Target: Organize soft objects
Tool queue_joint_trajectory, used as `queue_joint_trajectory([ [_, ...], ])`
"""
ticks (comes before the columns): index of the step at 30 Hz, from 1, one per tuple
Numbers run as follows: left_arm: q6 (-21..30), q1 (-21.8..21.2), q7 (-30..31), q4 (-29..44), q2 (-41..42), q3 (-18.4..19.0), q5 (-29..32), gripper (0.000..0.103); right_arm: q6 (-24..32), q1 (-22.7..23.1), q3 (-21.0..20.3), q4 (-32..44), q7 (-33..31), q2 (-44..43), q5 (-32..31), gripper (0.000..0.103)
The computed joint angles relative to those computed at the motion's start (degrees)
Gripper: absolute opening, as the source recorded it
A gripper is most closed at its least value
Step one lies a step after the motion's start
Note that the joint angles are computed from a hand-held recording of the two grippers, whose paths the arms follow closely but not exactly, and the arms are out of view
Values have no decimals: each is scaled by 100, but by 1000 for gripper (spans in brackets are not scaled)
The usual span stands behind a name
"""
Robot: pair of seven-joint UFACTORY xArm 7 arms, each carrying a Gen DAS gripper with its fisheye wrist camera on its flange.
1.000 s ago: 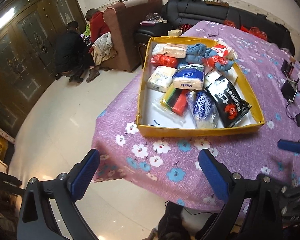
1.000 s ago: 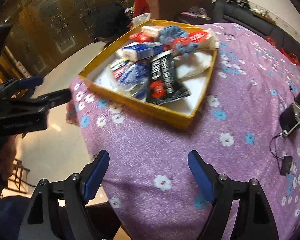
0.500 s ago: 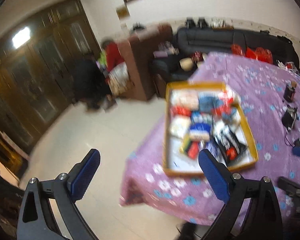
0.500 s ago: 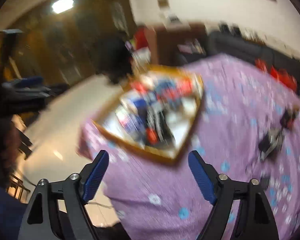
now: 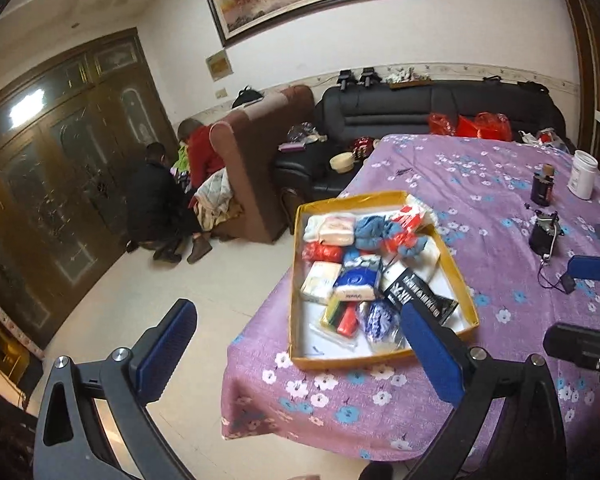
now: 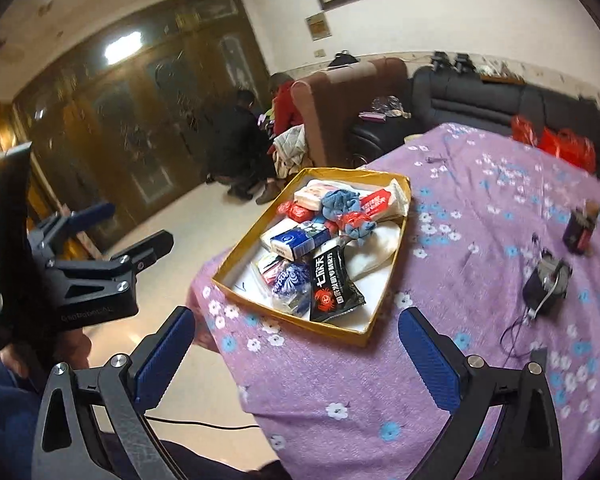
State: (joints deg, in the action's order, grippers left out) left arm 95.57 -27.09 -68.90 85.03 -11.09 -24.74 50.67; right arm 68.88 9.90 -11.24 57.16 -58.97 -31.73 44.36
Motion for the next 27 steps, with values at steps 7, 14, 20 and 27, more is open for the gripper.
queue_joint_trajectory([
  [7,940,-55,203,-62,-116,-75,323,102,-2192,433,537,-1047,-1321,-1199,-151,103],
  [14,574,205,-357,-340,-377,-61,-386,102,-2147,670,347,-750,-569,-733,-710,103],
  [20,40,185,-274,-277,-152,47,-816,102,-1683,678,184,-636,-209,-515,-894,103],
  [27,-18,34,-182,-89,151,158,-832,102,-1545,620,125,-609,-169,-482,-882,103],
])
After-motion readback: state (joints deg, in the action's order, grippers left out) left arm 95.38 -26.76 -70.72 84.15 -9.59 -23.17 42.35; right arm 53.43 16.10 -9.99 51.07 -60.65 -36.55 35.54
